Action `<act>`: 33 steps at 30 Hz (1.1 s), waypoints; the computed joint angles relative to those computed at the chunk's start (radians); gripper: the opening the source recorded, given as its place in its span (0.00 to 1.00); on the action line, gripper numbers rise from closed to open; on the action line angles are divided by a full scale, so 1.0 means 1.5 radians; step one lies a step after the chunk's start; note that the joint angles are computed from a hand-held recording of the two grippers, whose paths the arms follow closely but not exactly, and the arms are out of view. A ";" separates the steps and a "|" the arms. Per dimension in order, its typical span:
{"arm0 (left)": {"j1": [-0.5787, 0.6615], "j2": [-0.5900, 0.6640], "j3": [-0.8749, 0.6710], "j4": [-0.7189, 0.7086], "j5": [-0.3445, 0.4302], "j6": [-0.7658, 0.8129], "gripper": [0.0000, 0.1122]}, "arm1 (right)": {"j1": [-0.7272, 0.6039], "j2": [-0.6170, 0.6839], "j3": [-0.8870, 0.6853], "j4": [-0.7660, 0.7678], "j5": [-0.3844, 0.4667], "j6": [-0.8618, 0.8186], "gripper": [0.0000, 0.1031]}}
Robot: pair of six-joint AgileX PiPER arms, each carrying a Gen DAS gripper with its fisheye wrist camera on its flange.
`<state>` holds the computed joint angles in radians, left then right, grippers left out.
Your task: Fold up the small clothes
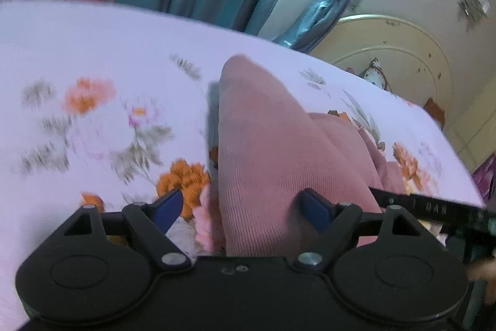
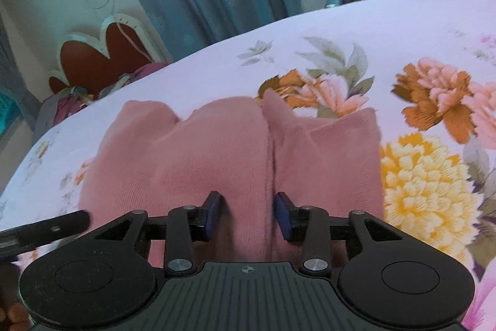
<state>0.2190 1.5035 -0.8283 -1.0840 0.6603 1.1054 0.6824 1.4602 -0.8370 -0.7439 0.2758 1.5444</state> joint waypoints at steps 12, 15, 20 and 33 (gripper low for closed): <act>-0.008 -0.019 0.011 -0.029 -0.017 0.063 0.71 | 0.099 -0.064 -0.007 -0.228 0.159 0.183 0.07; -0.012 -0.041 0.016 -0.038 0.004 0.076 0.71 | 0.128 -0.122 0.005 -0.222 0.233 0.151 0.07; -0.067 -0.044 0.041 -0.029 -0.039 0.074 0.77 | 0.102 -0.082 0.034 -0.126 0.251 0.101 0.08; -0.004 -0.081 0.030 0.043 0.029 0.093 0.77 | 0.458 -0.237 0.085 -0.112 0.506 0.355 0.45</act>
